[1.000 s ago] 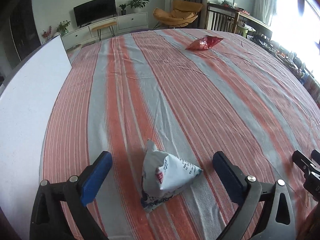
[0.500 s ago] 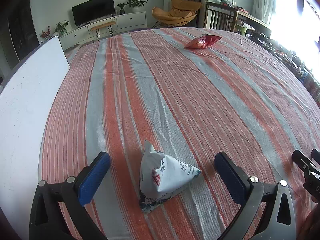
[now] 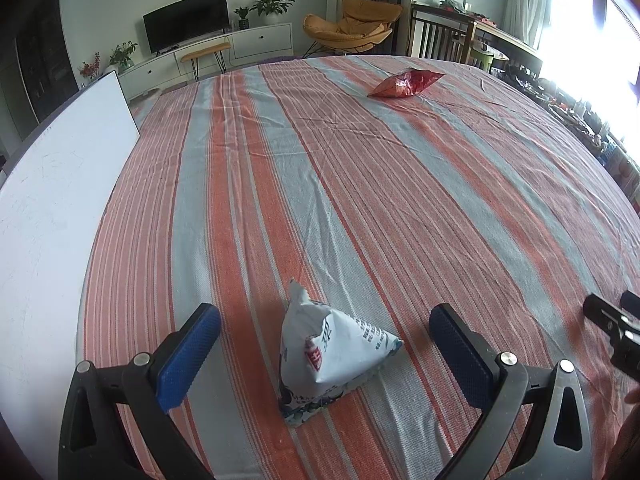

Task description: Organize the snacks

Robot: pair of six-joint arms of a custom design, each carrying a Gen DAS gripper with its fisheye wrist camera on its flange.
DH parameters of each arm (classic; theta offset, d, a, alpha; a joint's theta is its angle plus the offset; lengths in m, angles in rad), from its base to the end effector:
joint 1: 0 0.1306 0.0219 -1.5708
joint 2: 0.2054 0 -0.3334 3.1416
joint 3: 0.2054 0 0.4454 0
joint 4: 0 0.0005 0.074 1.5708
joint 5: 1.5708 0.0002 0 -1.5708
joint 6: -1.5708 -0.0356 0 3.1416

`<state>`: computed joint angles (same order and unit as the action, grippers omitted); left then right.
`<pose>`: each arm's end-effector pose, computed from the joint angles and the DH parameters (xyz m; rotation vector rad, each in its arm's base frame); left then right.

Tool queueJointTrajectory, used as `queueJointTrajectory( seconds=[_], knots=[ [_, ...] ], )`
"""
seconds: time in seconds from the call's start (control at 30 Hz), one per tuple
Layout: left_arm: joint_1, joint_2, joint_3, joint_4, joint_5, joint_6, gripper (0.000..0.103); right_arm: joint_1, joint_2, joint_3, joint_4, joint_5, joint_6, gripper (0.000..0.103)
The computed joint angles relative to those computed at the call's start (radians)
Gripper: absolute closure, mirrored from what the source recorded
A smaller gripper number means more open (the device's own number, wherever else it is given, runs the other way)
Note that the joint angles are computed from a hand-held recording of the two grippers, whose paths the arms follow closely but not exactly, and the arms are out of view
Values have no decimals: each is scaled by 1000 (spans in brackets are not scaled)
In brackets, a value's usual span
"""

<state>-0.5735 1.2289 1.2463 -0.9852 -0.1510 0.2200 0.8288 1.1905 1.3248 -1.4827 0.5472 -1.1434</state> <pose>0.4089 -0.2583 0.3786 0.3857 2.4974 -0.1273 0.3033 0.3027 0.4167 0.4806 2.5176 -0.1583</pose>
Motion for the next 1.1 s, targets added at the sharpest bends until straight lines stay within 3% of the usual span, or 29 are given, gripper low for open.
queueJointTrajectory(
  seconds=[0.07, 0.13, 0.23, 0.3, 0.43, 0.6, 0.7, 0.73, 0.77, 0.8, 0.93, 1.1],
  knots=[
    [0, 0, 0, 0, 0, 0, 0, -61, 46, 54, 41, -28, 119, 10],
    [0, 0, 0, 0, 0, 0, 0, -130, 95, 114, 134, -65, 234, 10],
    [0, 0, 0, 0, 0, 0, 0, -233, 214, 249, 281, -190, 366, 10],
    [0, 0, 0, 0, 0, 0, 0, -283, 331, 385, 325, -265, 419, 10],
    [-1, 0, 0, 0, 1, 2, 0, -337, 596, 700, 258, -388, 414, 11],
    [-1, 0, 0, 1, 1, 1, 0, -338, 757, 874, 158, -352, 375, 12],
    [-1, 0, 0, 1, 1, 1, 0, -320, 754, 859, 149, -259, 416, 13],
    [-1, 0, 0, 1, 1, 1, 0, -314, 749, 853, 144, -217, 430, 28],
    [-1, 0, 0, 0, 1, 2, 0, -312, 740, 844, 140, -197, 443, 66],
    [-1, 0, 0, 0, 1, 2, 0, -316, 736, 842, 121, -189, 442, 77],
    [-1, -1, -1, 1, 1, 1, 0, -336, 607, 684, 172, -271, 446, 78],
    [-1, -1, -1, 1, 1, 2, 0, -309, 334, 381, 256, -360, 527, 78]
  ],
)
